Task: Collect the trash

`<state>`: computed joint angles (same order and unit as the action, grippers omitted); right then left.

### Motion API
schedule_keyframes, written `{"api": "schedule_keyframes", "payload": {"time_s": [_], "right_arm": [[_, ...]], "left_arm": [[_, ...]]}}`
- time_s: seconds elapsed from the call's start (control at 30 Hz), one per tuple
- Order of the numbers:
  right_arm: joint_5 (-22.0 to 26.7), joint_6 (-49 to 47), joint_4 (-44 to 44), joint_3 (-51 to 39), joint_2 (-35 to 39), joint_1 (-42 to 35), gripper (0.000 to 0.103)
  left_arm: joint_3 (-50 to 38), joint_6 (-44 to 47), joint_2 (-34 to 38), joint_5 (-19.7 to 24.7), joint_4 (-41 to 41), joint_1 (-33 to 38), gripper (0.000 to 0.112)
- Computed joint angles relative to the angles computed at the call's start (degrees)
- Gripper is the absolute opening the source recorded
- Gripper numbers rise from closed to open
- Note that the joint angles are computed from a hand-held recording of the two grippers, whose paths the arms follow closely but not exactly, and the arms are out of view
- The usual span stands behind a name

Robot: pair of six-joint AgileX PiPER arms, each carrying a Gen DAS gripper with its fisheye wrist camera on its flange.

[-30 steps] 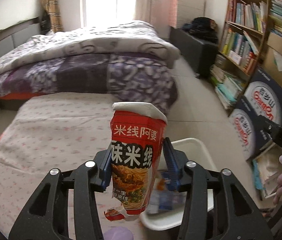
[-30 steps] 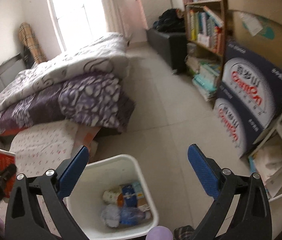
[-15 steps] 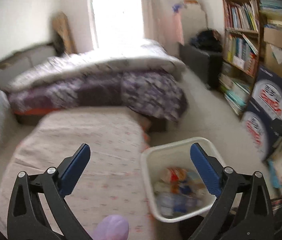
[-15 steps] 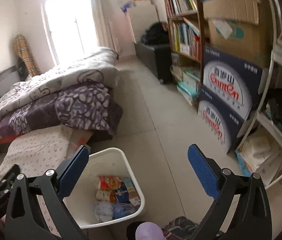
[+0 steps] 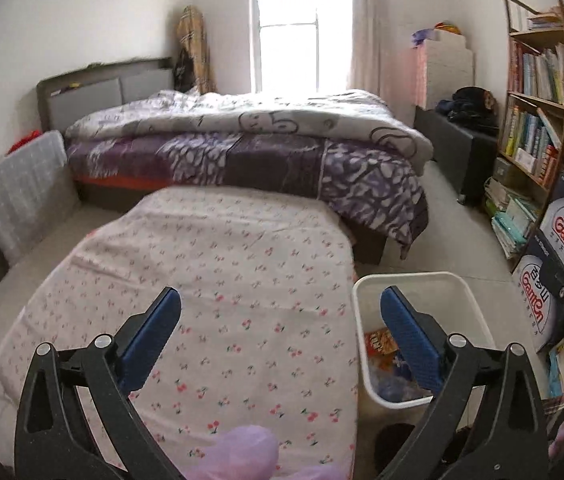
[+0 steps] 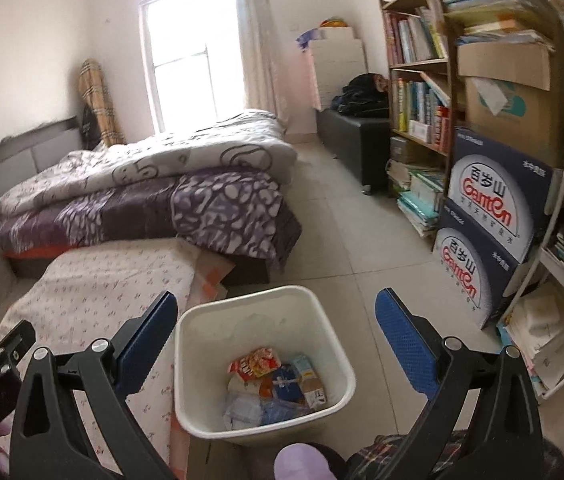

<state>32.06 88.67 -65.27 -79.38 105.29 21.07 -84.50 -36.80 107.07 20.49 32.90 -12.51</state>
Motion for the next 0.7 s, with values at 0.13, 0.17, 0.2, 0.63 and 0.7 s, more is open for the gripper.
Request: {"api": "schedule_keyframes", "payload": {"time_s": [0.13,0.17,0.2,0.63,0.7], "right_arm": [[1.2,-1.9,0.1,-1.6,1.9,1.7,0.096],[1.2,-2.3,0.3,-1.9,2.1,1.8,0.096],[1.0,-2.9,0.6,-2.1,2.4,1.9,0.096],[-0.3,-7.2,3.9,-4.3,4.5,2.9,0.096],[-0.4,-7.8,4.5,-4.4,4.6,2.8,0.096]], "left_arm": [[1.3,-2.6,-0.3,0.1,1.9,1.0,0.096],[1.6,-3.5,-0.5,0.2,2.8,1.0,0.096],[1.8,-4.7,-0.4,0.4,3.9,1.0,0.096],[2.5,-7.4,-0.4,1.0,5.8,2.0,0.096],[2.6,-7.4,-0.4,1.0,5.8,2.0,0.096]]}}
